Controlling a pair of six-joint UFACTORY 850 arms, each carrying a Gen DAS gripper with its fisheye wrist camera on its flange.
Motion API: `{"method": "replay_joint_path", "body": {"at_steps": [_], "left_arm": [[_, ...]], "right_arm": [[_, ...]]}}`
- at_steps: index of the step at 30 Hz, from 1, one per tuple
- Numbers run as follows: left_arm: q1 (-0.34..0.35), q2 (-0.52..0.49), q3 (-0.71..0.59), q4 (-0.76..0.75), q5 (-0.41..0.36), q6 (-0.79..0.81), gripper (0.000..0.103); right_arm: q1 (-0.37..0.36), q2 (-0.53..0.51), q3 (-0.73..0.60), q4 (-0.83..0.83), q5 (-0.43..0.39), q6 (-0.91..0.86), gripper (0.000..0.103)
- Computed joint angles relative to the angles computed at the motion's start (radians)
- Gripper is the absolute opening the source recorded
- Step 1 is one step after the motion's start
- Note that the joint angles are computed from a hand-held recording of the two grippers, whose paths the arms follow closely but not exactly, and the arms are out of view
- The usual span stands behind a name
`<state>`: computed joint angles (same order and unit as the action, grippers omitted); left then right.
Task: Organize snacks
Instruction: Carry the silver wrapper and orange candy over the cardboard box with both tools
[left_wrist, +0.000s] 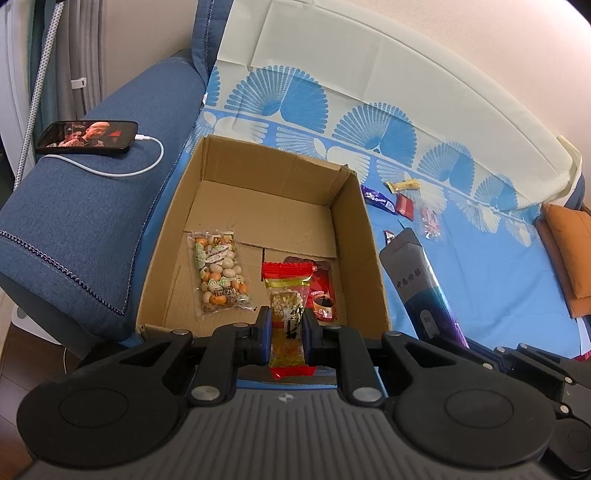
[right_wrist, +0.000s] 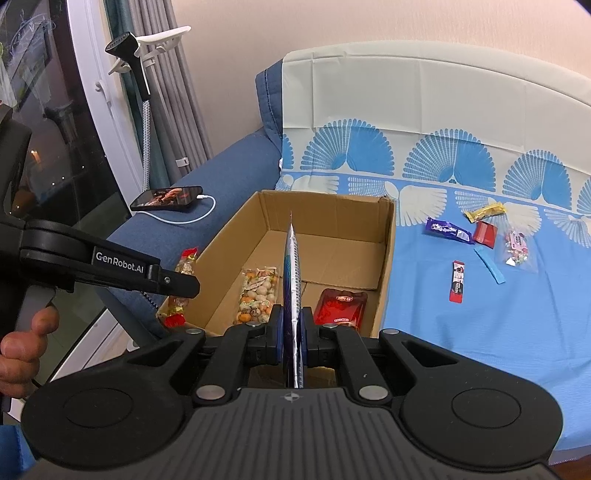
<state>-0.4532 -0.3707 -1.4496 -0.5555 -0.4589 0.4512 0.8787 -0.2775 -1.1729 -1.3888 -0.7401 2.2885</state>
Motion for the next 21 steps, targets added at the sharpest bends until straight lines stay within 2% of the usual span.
{"method": "replay_joint_path", "body": {"at_steps": [21], "left_arm": [[0.009,-0.082,-0.11,0.052,-0.008,-0.084,0.018]], "right_arm": [[-0.049,-0.017,-0.013,-0.008,0.028,0.016,0.01]]}}
